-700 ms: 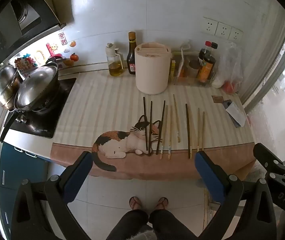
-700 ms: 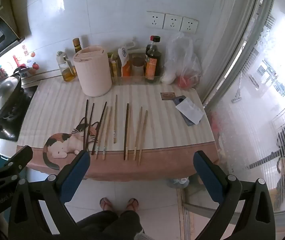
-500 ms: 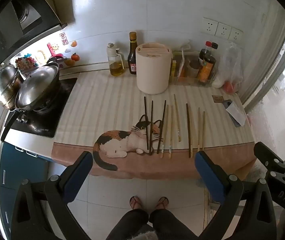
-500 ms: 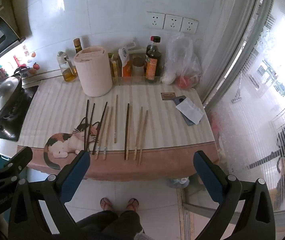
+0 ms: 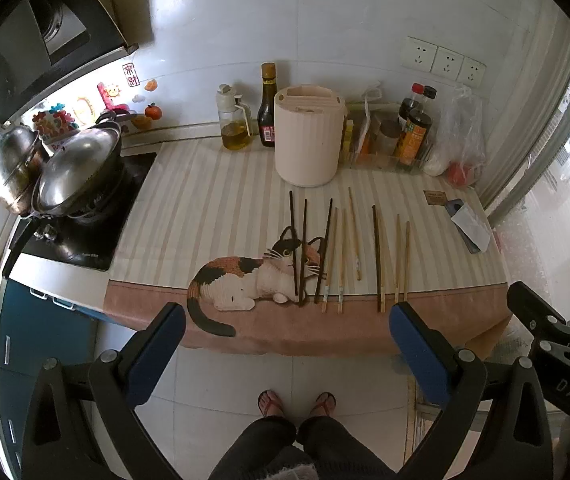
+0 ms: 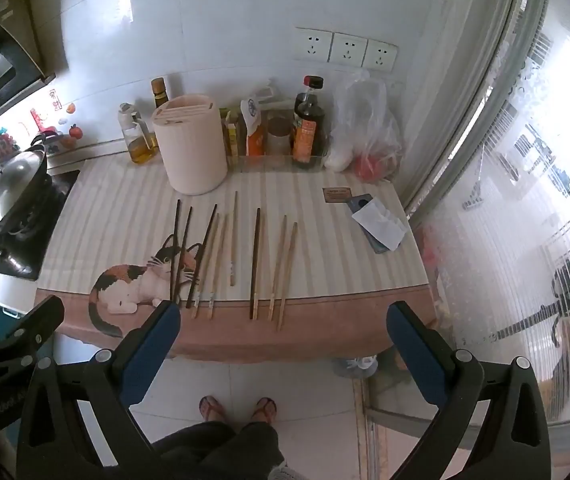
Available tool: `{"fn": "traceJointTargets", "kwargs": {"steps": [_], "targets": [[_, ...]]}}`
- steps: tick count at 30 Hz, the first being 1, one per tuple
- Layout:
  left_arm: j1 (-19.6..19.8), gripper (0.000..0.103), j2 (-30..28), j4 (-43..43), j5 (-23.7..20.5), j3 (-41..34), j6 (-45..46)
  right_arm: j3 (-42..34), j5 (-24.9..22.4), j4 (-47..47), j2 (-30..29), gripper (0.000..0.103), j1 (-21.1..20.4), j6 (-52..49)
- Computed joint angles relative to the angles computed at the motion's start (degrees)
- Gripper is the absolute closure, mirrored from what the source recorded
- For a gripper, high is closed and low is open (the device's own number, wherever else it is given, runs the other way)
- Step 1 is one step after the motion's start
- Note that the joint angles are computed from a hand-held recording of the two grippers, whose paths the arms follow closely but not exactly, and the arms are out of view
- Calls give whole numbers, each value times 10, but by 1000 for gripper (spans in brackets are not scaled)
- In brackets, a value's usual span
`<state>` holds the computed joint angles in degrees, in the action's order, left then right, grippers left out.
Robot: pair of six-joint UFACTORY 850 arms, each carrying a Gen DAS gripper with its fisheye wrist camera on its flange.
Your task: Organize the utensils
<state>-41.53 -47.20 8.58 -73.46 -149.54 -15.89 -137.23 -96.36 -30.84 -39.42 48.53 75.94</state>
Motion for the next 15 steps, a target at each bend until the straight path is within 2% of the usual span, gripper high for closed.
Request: {"fn": "traceJointTargets", "kwargs": {"steps": [1, 6, 11, 15], "targets": [[0, 0, 10, 1, 11, 18, -2, 0, 0, 0, 1, 0, 0, -1], [1, 0, 14, 0, 8, 21, 0, -21, -9, -2, -10, 0, 1, -5], [-1, 0, 43, 4, 30, 73, -7, -33, -15, -3, -17, 0, 2, -7], [-1, 0, 46, 3, 32, 77, -6, -41, -19, -3, -21, 0, 3, -10]]}}
